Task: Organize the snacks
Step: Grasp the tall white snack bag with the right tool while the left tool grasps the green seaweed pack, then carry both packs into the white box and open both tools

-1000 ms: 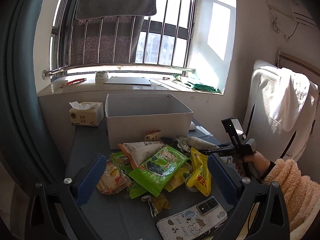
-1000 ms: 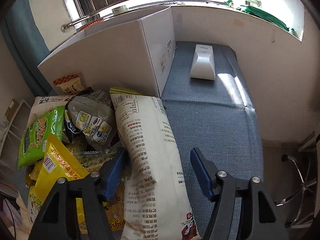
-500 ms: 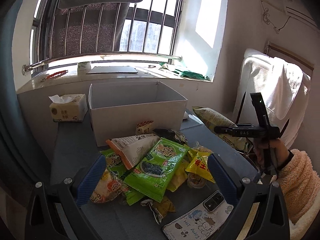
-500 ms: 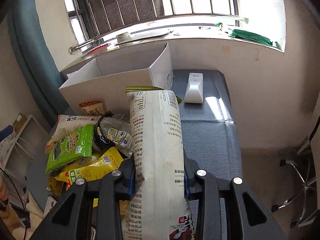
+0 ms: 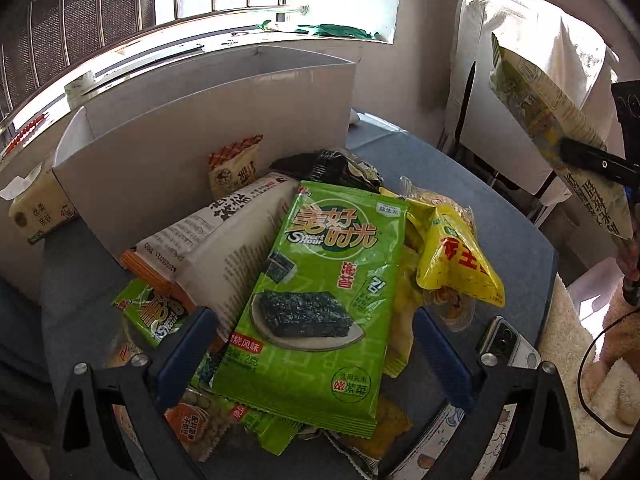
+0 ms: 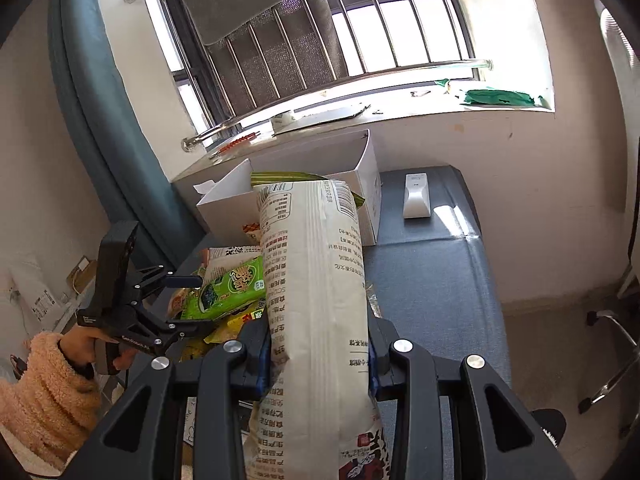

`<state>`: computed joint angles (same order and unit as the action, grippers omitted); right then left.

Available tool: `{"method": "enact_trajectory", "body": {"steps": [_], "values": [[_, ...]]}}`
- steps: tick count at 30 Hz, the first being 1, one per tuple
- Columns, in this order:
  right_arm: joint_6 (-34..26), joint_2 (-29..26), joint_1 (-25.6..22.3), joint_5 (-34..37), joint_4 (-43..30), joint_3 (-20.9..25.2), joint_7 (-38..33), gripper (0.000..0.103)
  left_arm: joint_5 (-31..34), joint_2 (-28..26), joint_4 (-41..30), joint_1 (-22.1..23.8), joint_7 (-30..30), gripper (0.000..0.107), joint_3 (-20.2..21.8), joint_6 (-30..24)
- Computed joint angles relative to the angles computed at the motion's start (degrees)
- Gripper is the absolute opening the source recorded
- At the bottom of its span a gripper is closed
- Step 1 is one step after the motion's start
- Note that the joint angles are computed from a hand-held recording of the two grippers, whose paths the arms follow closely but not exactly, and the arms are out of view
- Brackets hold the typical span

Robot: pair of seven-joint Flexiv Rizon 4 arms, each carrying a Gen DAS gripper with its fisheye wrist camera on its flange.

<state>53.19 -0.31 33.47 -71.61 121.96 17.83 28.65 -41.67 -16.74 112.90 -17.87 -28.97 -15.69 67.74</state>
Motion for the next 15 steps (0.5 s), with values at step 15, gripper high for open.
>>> {"method": "enact_trajectory", "body": {"steps": [15], "values": [[-2.5, -1.36, 1.49, -0.94, -1.96, 0.0, 0.66, 0.038, -28.43, 10.33, 8.17, -3.54, 14.72, 0.071, -1.2, 10.15]]}}
